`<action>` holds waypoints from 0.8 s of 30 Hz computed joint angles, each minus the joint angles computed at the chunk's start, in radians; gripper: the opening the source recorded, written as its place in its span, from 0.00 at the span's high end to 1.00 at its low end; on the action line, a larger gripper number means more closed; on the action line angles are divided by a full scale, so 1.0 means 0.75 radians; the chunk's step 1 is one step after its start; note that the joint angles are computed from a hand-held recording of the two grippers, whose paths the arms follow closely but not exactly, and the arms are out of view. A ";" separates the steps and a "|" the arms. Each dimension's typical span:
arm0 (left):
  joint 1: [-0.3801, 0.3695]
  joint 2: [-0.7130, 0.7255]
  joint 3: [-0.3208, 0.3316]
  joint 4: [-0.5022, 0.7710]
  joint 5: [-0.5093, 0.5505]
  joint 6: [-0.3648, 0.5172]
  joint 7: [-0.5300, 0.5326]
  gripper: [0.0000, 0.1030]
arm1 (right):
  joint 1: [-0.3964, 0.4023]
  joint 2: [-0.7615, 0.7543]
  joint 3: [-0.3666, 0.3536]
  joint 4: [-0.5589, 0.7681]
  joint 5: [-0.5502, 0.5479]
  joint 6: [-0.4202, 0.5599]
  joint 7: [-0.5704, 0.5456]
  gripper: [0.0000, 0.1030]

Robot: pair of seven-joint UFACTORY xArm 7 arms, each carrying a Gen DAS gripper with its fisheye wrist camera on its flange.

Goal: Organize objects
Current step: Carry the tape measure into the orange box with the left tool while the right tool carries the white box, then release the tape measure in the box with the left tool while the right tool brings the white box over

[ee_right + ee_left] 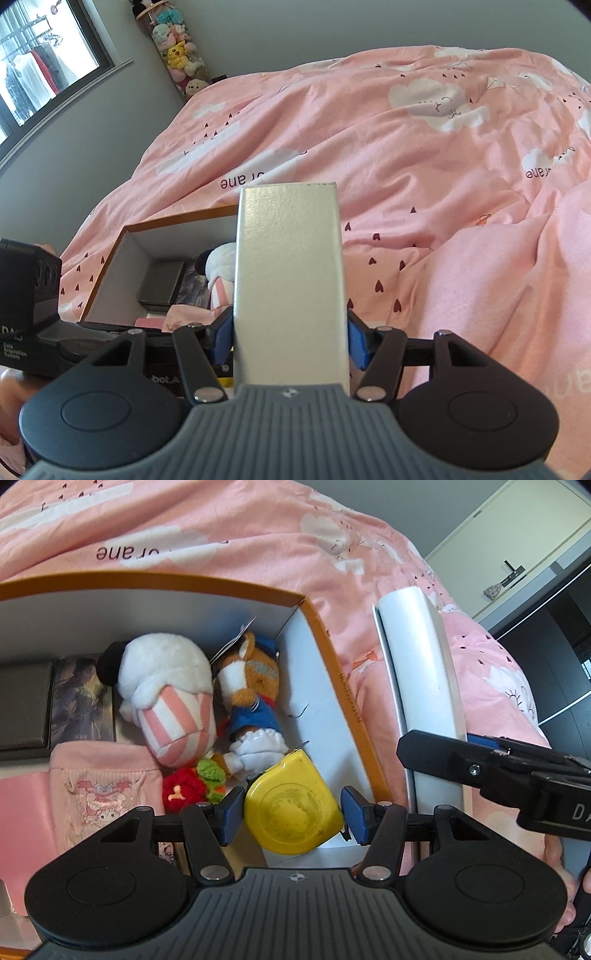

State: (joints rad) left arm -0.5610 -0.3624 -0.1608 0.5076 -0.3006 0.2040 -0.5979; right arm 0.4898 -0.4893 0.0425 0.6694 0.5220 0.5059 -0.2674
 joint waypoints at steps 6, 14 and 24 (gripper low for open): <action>-0.061 0.013 0.054 -0.020 -0.085 -0.019 0.066 0.39 | 0.008 0.022 0.024 0.012 -0.018 -0.012 0.014 0.40; -0.030 -0.030 0.020 -0.042 -0.107 -0.044 0.076 0.45 | 0.008 0.026 0.036 0.015 -0.047 -0.011 0.047 0.40; 0.356 -0.378 -0.264 -0.148 0.331 0.104 -0.346 0.45 | 0.079 0.065 0.017 0.073 0.030 0.007 -0.013 0.40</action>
State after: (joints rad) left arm -0.2942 -0.6462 -0.3585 0.3969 -0.0525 0.2822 -0.8571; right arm 0.5490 -0.4407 0.0554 0.7244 0.5447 0.5108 -0.2775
